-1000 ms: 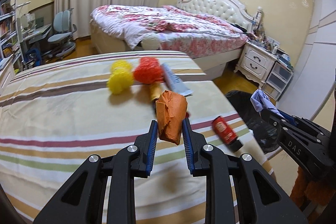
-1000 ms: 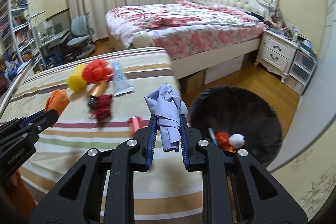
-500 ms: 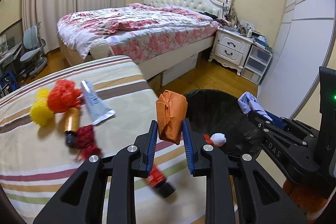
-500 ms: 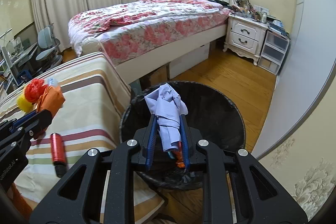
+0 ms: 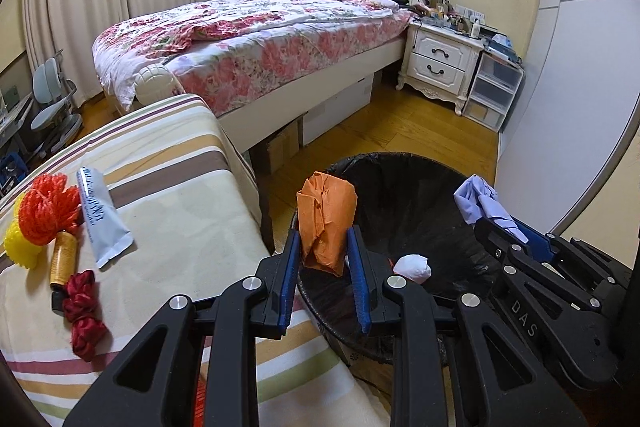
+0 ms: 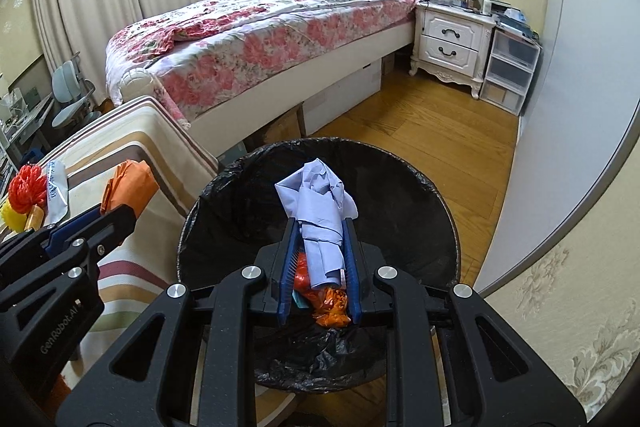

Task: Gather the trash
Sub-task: 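Carry both cloths over the black bin and open both tools to drop them, then move the left tool back to the red can and close on it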

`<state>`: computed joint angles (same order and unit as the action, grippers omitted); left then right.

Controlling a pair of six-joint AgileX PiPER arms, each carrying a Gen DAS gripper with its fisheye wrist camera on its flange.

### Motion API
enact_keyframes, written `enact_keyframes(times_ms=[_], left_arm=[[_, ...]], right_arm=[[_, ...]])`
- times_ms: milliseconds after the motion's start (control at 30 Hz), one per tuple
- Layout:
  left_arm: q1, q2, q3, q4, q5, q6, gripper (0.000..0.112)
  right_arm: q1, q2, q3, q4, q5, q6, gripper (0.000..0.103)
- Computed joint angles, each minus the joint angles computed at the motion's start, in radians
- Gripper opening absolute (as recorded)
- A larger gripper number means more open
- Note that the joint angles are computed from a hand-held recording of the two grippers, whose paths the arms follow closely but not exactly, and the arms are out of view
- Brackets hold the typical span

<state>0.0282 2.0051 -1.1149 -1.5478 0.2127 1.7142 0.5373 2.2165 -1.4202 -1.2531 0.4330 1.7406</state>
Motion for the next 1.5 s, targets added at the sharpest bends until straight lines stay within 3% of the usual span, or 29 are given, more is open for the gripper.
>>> enact_keyframes(times_ms=[133,233,400,700,1067,1300,1500], left_arm=[[-0.024,0.025,-0.024,0.066,-0.038,-0.065,0.029],[-0.021,0.042,-0.043,0.165,-0.043,-0.176,0.043],[-0.005,0.038,-0.037,0.174,-0.033,-0.201,0.06],[0.038,-0.016,0.02,0.085,-0.03,-0.113,0.063],[0.178,-0.079,0.075,0.032,-0.002,-0.041,0.063],[0.293,-0.085,0.086,0.111,0.019,-0.1,0.063],[0.346,-0.101,0.119,0.093,0.049,-0.067,0.063]], right_arm=[[-0.011,0.012,-0.004,-0.01,0.006,0.016,0.027],[-0.014,0.021,-0.009,-0.006,0.011,0.018,0.04],[-0.018,0.021,0.0,-0.001,0.023,0.024,0.044],[0.014,-0.004,0.027,-0.022,0.046,0.053,0.053],[0.088,-0.007,-0.007,0.041,0.043,-0.02,0.054],[0.158,0.02,-0.077,0.106,0.049,-0.122,0.054],[0.201,0.036,-0.112,0.145,0.074,-0.168,0.054]])
